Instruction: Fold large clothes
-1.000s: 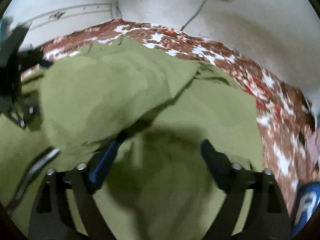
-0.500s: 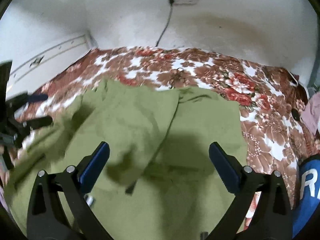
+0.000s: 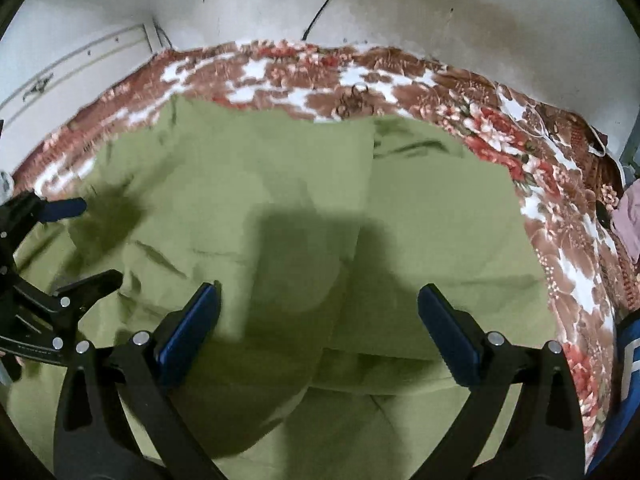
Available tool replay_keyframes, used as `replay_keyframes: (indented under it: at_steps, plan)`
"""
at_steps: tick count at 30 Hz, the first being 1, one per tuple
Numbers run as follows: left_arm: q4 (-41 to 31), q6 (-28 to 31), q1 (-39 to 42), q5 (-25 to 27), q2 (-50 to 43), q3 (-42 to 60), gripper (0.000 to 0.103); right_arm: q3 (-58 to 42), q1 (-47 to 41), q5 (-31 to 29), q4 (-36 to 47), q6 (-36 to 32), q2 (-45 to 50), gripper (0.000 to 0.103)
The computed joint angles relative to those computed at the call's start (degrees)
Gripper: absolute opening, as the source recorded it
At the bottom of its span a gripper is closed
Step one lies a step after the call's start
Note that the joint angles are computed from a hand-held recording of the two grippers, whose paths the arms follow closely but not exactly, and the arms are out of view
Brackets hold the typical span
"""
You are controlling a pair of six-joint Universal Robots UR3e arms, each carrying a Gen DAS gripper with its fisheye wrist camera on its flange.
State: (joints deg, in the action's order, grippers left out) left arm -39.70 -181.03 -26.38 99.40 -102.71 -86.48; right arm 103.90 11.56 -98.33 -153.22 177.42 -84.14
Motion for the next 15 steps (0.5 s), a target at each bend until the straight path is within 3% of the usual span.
replay_keyframes:
  at_steps: [7,9,12,15]
  plan:
    - [4.9,1.4,3.4,-1.3,4.5,-10.4,0.099,7.1,-1.8,-2.0,-6.2,-3.8,-0.5,0.098]
    - [4.4,1.8,3.6,-0.5,5.3,-11.0,0.099,8.6,-3.2,-1.1,-5.5,-3.7,-1.9,0.098]
    - [-0.2,1.6,0.4,6.3,6.9,-8.3,0.098,10.1,-3.9,-1.3,-3.6,-2.3,-6.1,0.098]
    - [-1.1,1.0,-0.1,4.3,10.9,-6.5,0.098,11.9,-3.7,-0.7,-5.1,-2.9,-11.8,0.098]
